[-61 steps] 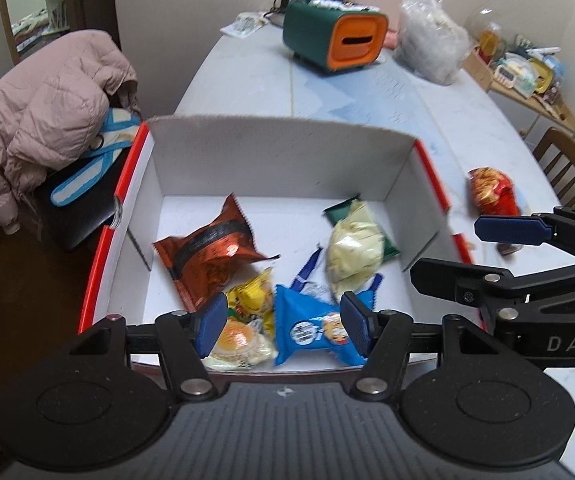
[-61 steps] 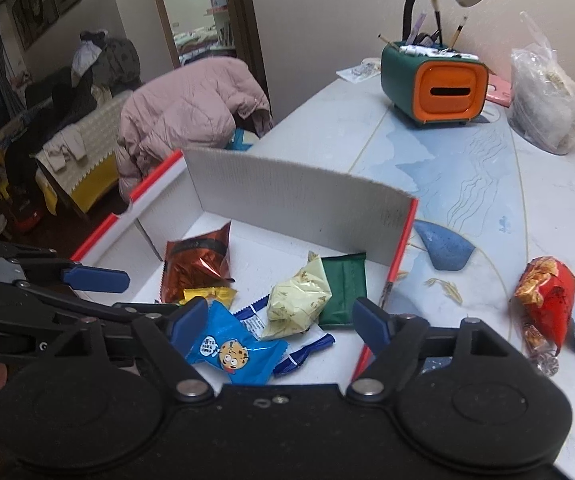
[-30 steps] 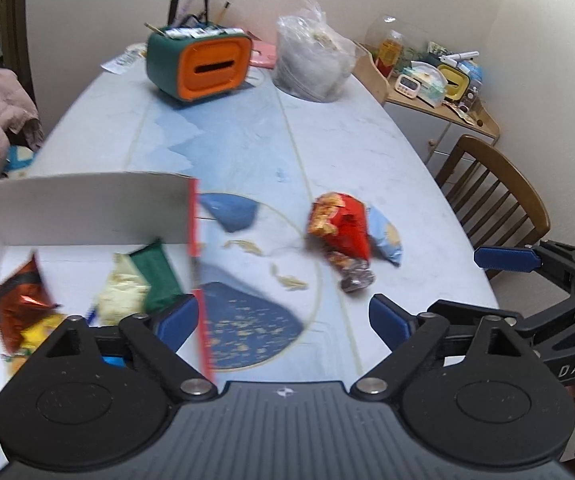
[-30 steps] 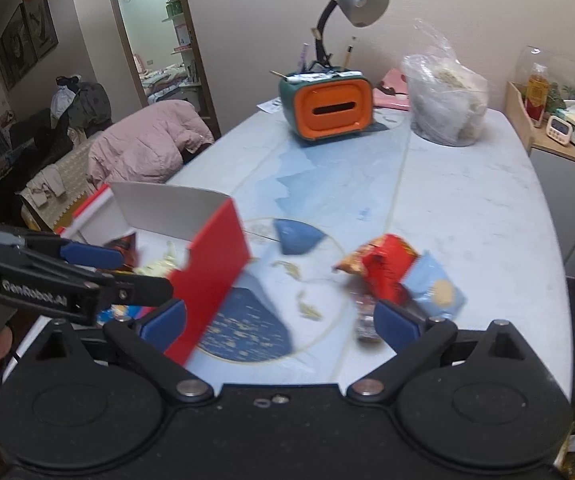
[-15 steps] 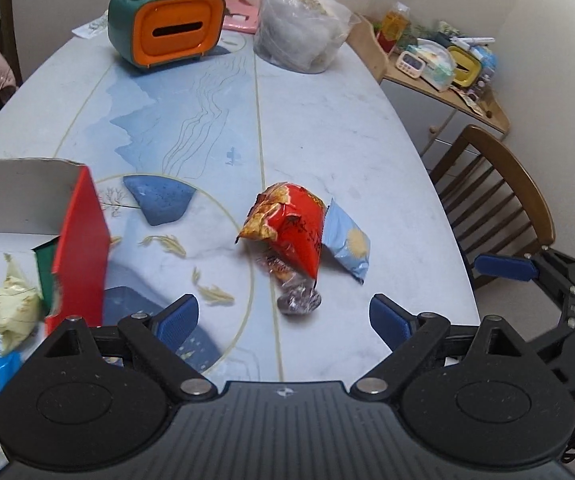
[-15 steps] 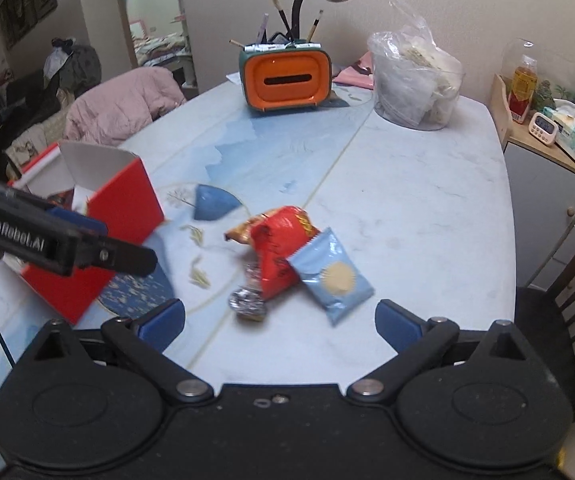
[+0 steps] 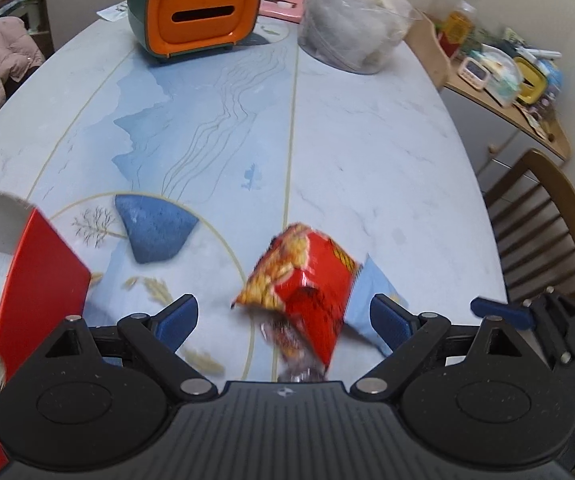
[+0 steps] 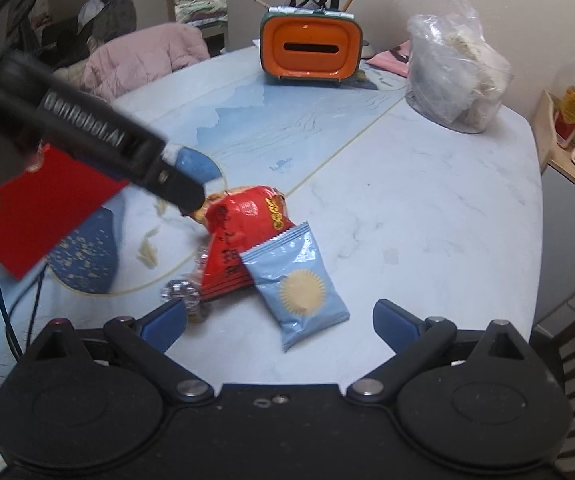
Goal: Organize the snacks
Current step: 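Move both tools toward the red chip bag and light-blue biscuit packet, then grasp the red chip bag with the left tool while the right tool grasps the light-blue biscuit packet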
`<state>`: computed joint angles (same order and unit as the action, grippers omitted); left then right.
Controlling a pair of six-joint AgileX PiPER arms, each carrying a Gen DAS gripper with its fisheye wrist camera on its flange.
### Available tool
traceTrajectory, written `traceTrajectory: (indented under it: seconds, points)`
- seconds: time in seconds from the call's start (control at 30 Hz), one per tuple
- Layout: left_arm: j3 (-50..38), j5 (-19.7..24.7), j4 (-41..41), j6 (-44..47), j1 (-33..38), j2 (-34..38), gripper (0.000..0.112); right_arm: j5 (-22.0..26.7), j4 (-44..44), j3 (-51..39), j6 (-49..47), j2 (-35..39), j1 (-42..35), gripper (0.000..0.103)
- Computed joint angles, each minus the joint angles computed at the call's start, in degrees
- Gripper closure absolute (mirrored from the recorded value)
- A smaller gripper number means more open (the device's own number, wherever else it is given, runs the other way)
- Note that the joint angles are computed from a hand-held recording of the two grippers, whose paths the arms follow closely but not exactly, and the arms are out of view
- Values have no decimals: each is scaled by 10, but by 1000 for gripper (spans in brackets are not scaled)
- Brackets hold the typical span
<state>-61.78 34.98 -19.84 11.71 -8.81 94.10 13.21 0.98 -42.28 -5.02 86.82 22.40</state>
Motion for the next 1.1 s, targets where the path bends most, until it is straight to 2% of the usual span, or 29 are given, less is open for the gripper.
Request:
traceTrajectory:
  seconds: [0.17,0.3,0.37,0.53,0.67,0.77,0.83,0.9,1.03,1.1]
  points:
    - [-43,-7,44,-70,-23,45,19,-23,8,-22,-70,56,-6,7]
    - [-75,2,50,-90,-31,79,19,-32,61,-40,-149,91,-14,7]
    - [-97,16,41,-87,-31,101,19,-33,112,-48,-208,106,-19,7]
    - [-138,46,9,-84,-25,146,19,-42,144,-66,-252,137,-26,8]
    - [-156,64,-10,-80,-24,172,19,-48,206,-72,-320,154,-32,10]
    - [-157,63,-17,-80,-23,179,19,-54,246,-72,-362,162,-34,14]
    - [-156,60,-20,-79,-22,180,20,-51,295,-72,-409,164,-38,20]
    - [-155,58,-20,-81,-22,180,27,-53,324,-70,-438,166,-39,24]
    - [-152,58,-32,-75,-16,178,30,-55,359,-65,-467,162,-41,37]
    - [-147,56,-38,-71,-12,176,33,-57,363,-60,-469,158,-40,40]
